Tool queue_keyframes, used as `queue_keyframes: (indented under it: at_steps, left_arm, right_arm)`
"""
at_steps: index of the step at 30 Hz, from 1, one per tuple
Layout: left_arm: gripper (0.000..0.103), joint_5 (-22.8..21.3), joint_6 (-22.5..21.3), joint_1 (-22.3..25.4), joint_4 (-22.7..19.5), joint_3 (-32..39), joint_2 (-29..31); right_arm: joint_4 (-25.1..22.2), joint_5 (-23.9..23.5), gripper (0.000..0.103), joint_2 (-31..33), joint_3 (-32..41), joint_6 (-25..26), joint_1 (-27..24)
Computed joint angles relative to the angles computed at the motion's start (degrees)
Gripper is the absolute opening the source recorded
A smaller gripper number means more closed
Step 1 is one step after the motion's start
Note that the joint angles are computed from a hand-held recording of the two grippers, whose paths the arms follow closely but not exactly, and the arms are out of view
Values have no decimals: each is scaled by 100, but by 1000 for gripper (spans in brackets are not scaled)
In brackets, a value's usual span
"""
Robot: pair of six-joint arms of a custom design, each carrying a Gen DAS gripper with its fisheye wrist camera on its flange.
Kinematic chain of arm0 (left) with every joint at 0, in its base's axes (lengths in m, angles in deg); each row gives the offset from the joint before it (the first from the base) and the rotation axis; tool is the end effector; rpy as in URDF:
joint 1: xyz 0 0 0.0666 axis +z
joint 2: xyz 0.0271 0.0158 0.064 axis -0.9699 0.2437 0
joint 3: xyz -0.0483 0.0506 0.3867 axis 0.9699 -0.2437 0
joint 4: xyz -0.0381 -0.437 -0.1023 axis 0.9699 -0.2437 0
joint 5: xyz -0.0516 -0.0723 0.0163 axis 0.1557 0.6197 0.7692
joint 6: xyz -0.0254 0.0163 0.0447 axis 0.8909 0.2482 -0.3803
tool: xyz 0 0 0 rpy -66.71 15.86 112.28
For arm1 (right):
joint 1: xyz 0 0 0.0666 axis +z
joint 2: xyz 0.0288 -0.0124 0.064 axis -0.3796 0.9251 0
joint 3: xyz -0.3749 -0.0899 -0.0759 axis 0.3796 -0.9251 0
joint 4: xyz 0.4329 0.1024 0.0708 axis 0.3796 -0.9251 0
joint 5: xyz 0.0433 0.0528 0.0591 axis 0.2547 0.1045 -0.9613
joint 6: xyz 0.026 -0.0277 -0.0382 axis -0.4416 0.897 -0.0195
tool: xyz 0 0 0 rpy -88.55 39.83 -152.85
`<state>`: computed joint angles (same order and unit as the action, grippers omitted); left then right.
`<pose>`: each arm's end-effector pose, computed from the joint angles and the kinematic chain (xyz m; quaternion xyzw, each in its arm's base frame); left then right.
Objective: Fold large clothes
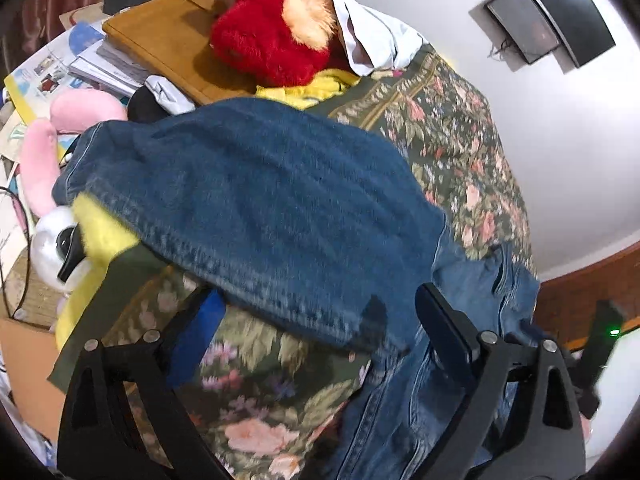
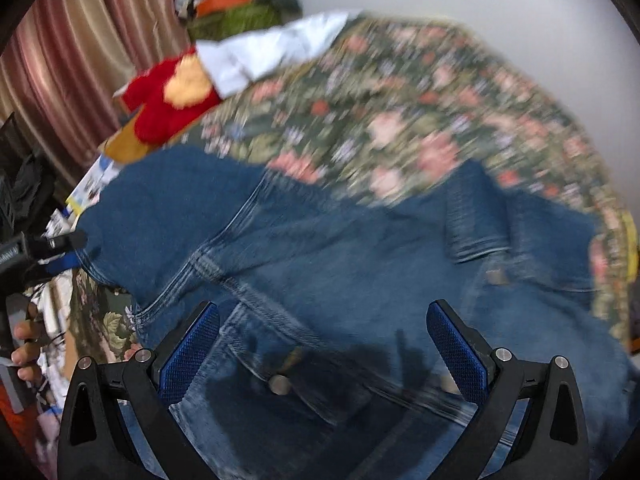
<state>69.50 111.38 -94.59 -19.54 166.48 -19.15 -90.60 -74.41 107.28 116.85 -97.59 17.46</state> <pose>0.3901 -0.1428 0.5652 -0.1142 0.9348 -0.2632 0.2093 0.4121 0.3331 0.5610 -0.0485 0.9705 0.0456 0.2319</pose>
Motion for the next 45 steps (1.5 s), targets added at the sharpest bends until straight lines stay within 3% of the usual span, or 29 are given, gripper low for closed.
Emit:
queue_keyframes:
  at_steps: [6, 8, 10, 11, 14, 17, 22, 30, 32, 37, 40, 43, 45]
  left_arm:
    - [63, -413, -104, 135, 30, 209, 348]
    - [44, -660, -100, 150, -25, 277, 426]
    - [33, -864, -141, 161, 3, 360, 466]
    - [22, -1069, -203, 126, 6, 428, 481]
    - [17, -1526, -398, -17, -15, 661, 537]
    - [13, -2022, -616, -294, -9, 1034, 644]
    - [11, -3023, -1480, -1078, 194, 1779, 823]
    - [8, -2850, -2239, -2265, 416, 2401, 1241]
    - [8, -2499, -2236, -2509, 250, 2445, 1404]
    - [8, -1759, -1672, -2837, -600, 2377, 1904]
    - [14, -1380, -1164, -2865, -1085, 2210, 2036]
    - [24, -1051, -811, -2818, -1389, 2003, 1964]
    - [41, -883, -637, -2714, -1319, 1768, 1693]
  right_arm:
    - [-140, -937, 103, 557, 163, 206, -94]
    - [-146, -1267, 103, 675, 122, 243, -96]
    - [-185, -1223, 103, 742, 92, 290, -48]
    - [-212, -1083, 103, 776, 98, 366, 14]
    - [-318, -929, 103, 876, 192, 493, 104]
    - [-292, -1060, 103, 790, 152, 335, 118]
    - [-157, -1125, 102, 222, -70, -35, 31]
    - [-329, -29, 102, -1130, -411, -356, -114]
    - [-430, 214, 102, -1511, -582, -480, -148]
    - [-668, 420, 102, -2256, -992, -715, -206]
    - [-768, 457, 102, -2615, -1268, -856, -182]
    - [-867, 517, 102, -2903, -1554, -962, -136]
    - [-865, 550, 102, -3052, -1744, -951, -156]
